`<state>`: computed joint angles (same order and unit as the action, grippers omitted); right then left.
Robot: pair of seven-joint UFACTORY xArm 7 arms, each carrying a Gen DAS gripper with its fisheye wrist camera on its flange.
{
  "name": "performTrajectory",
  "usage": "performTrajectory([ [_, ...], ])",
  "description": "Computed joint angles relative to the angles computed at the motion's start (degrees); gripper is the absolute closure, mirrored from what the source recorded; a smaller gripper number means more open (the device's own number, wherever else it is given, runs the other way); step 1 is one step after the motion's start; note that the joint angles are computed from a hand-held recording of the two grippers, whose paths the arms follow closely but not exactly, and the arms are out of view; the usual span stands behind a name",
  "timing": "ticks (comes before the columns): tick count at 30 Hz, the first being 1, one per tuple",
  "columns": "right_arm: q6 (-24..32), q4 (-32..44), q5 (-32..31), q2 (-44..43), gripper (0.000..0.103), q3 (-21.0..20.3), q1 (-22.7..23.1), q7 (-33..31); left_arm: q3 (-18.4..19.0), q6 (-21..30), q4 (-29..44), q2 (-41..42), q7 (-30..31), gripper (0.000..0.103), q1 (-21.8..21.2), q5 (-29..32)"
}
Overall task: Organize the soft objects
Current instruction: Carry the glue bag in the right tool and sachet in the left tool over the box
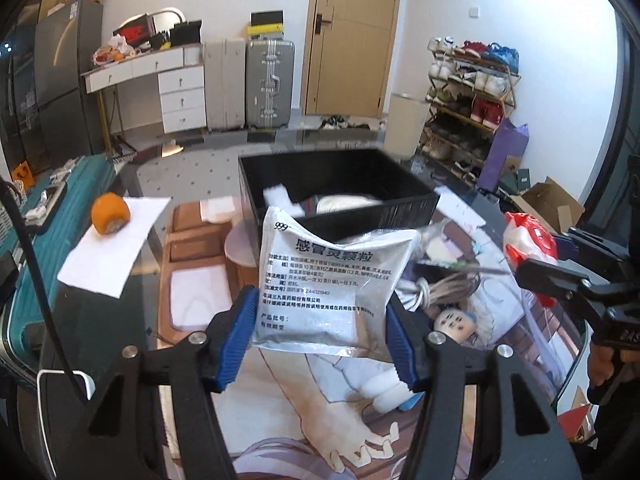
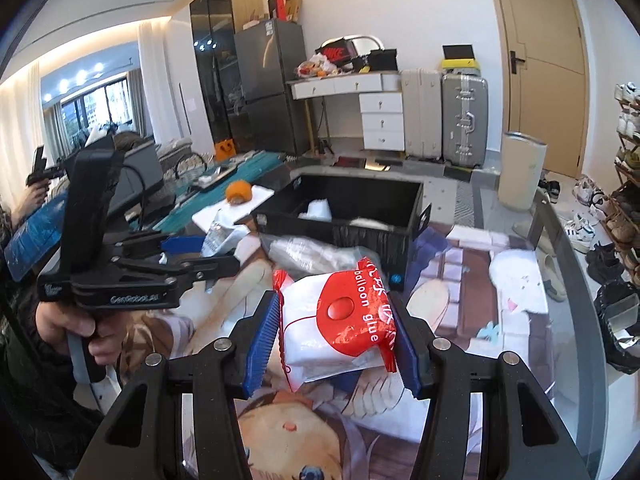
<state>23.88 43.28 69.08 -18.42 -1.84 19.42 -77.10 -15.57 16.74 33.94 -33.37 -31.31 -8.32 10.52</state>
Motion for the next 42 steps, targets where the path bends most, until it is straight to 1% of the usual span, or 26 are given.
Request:
performTrajectory([
  [2, 0.4, 1.1, 0.6, 0.6, 0.050, -0.3, -0.1, 0.1, -0.7, -0.4, 0.0, -0.3, -0.4, 0.043, 0.9, 0.8],
  [4, -0.6, 2.1, 0.9, 1.3, 0.050, 0.2, -0.2, 0.3, -1.4, -0.9, 0.4, -0.4, -1.1, 0.043, 2.0, 1.6],
  [7, -1.3, 3.7, 0.3, 2.5, 0.050, 0.7, -0.5, 0.7, -1.7, -1.4, 1.1, -0.3, -1.6, 0.043, 3.0, 2.3],
  [11, -1.9, 6.4, -0.5, 4.6, 0.050, 1.5, -0.5, 1.0, -3.1, -1.9, 1.9, -0.5, -3.1, 0.043, 5.2, 3.9],
  [15, -2.0, 9.4, -0.7, 7.0, 0.050, 2.1, -0.9, 1.6, -3.4, -2.7, 2.8, 0.4, -3.4, 0.043, 6.1, 5.1],
  [18, -2.3, 11.6, -0.9, 8.8, 0.050, 2.8, -1.4, 2.0, -5.1, -2.4, 4.1, 1.4, -5.0, 0.043, 8.4, 6.8],
  [24, -1.9, 15.6, -2.5, 12.2, 0.050, 4.3, -2.8, 3.0, -5.7, -2.7, 6.3, 3.7, -7.3, 0.043, 10.0, 9.1],
  [27, -1.7, 16.7, -3.0, 13.1, 0.050, 4.9, -3.5, 3.4, -6.8, -2.2, 7.7, 4.8, -9.0, 0.043, 11.6, 11.1],
  [36, -0.6, 21.3, -5.7, 17.0, 0.050, 6.6, -5.2, 5.3, -5.9, -2.7, 10.9, 9.0, -12.2, 0.043, 11.8, 15.0],
  [42, 0.6, 24.9, -7.3, 20.5, 0.050, 7.9, -6.7, 5.7, -5.3, -0.5, 14.2, 12.9, -14.1, 0.043, 11.2, 18.2],
])
